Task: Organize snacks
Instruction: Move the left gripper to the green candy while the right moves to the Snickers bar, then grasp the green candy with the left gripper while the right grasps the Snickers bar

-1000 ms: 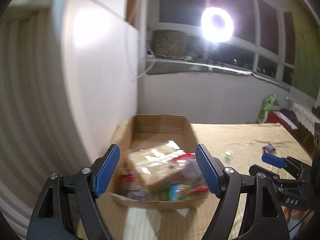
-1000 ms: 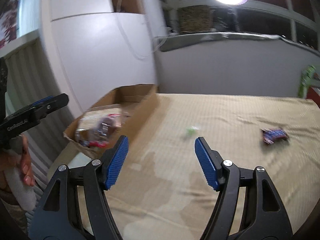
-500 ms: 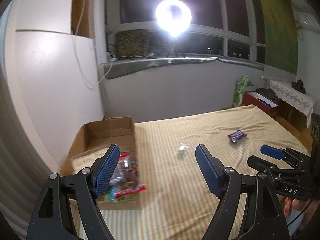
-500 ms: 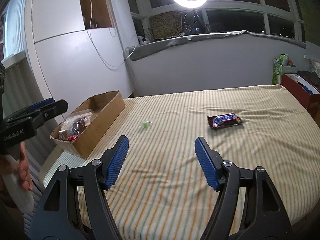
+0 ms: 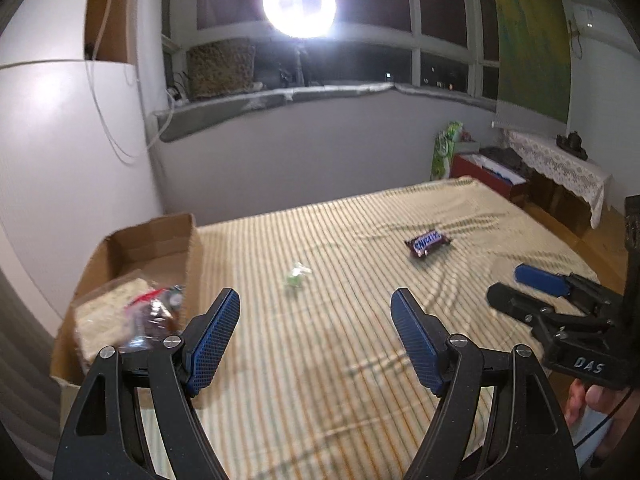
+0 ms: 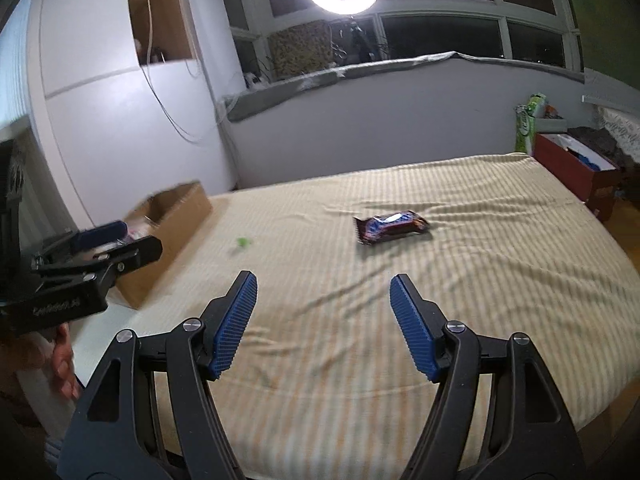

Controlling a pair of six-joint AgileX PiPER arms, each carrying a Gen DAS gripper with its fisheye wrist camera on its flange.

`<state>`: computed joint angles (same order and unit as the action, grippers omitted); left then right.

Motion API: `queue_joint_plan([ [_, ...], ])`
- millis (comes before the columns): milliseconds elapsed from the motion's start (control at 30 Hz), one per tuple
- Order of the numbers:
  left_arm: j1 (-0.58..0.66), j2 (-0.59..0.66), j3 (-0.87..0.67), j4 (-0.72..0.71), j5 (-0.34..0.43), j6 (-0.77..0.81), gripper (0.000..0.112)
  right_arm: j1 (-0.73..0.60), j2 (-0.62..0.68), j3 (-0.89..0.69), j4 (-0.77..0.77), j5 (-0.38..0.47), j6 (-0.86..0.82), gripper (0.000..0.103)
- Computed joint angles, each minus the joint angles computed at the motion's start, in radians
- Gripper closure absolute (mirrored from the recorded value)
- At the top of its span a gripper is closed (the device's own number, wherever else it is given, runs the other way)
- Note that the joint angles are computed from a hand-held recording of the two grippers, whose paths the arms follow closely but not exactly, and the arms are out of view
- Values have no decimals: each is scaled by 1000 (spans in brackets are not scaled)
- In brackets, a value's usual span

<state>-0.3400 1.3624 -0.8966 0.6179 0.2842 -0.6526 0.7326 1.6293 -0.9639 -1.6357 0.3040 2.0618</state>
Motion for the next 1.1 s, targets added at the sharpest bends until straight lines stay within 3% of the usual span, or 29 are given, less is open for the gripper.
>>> queue_joint_plan([
  [100,-25,71,-45,106,49,-111,34,-9,42,-47,167,53,-227,27],
  [233,-53,171,-125,223,111,-221,34,-66,88,-107,298,24,-409,22],
  [333,-59,220,-170,257,127,-245,34,-106,141,-182,441,19,-595,20],
  [467,-59,281,-227,262,128,-237,34,-150,236,-331,738,47,-953,20],
  [700,-13,405,-341,131,117,-126,34,-207,427,-625,1158,172,-1435,13],
  [867,24,479,-397,46,120,-64,34,-237,533,-799,1340,265,-1637,13],
  [967,57,520,-435,-83,123,45,34,-257,581,-877,1418,300,-1717,13],
  [1100,122,583,-517,-407,169,319,34,-280,627,-952,1533,326,-1829,14],
])
